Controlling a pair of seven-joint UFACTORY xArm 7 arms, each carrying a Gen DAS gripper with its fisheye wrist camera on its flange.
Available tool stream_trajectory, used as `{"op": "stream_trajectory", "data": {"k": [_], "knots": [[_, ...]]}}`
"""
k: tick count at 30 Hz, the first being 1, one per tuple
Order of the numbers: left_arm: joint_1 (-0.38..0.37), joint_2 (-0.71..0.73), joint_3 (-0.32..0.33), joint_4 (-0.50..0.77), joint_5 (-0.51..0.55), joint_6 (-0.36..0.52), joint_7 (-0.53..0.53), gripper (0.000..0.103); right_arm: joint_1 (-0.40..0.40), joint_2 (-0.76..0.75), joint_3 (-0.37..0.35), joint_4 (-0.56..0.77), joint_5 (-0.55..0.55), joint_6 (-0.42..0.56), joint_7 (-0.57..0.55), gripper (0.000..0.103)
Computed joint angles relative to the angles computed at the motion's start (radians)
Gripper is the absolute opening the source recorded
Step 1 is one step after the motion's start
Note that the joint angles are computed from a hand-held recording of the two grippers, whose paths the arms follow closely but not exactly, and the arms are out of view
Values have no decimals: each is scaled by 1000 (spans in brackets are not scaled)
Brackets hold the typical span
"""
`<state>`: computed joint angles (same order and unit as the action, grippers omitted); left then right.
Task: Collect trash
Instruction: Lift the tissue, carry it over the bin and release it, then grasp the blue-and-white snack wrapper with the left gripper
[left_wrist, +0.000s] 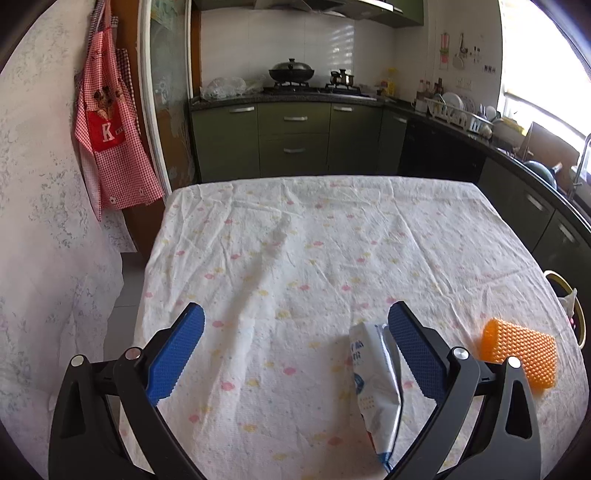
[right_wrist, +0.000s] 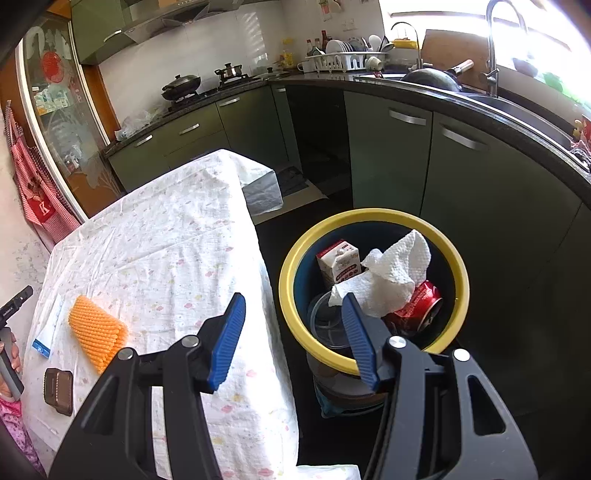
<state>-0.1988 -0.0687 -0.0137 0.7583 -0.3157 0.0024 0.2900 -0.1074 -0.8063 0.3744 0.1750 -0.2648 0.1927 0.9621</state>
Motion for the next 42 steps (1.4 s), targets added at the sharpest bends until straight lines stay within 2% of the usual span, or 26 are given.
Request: {"op": "stream_trajectory", "data": {"k": [2, 4, 8, 11, 15, 17, 19, 22, 28, 29, 30, 42], "knots": [[-22, -5, 3, 14, -43, 85, 35, 98, 3, 1, 9, -6, 0, -15, 8, 53], [-12, -3, -21, 23, -9, 147, 8, 98, 12, 6, 7, -18, 4, -42, 11, 54], [41, 2, -85, 13, 279, 184, -222, 98, 26, 19, -10, -39, 21, -80, -4, 54], [48, 17, -95, 26, 397, 215, -326, 97, 32, 24, -15, -56, 36, -104, -12, 54], [42, 48, -90, 55, 484, 262, -402, 84, 37, 24, -21, -74, 58, -130, -25, 54], [39, 64, -84, 71, 505, 287, -425, 76, 40, 25, -25, -81, 68, -139, -34, 54], [35, 73, -78, 78, 516, 302, -437, 73, 41, 23, -30, -87, 77, -146, -41, 54], [32, 70, -74, 75, 482, 304, -404, 66, 41, 23, -34, -93, 90, -155, -52, 54], [25, 50, -75, 62, 379, 318, -307, 37, 40, 28, -28, -97, 108, -170, -64, 54], [24, 46, -74, 58, 373, 318, -298, 29, 40, 29, -27, -97, 110, -171, -66, 54], [24, 40, -74, 53, 365, 316, -290, 27, 40, 31, -26, -97, 112, -173, -68, 54], [-24, -137, -66, -49, 227, 314, -120, 25, 35, 28, -13, -99, 126, -178, -72, 54]]}}
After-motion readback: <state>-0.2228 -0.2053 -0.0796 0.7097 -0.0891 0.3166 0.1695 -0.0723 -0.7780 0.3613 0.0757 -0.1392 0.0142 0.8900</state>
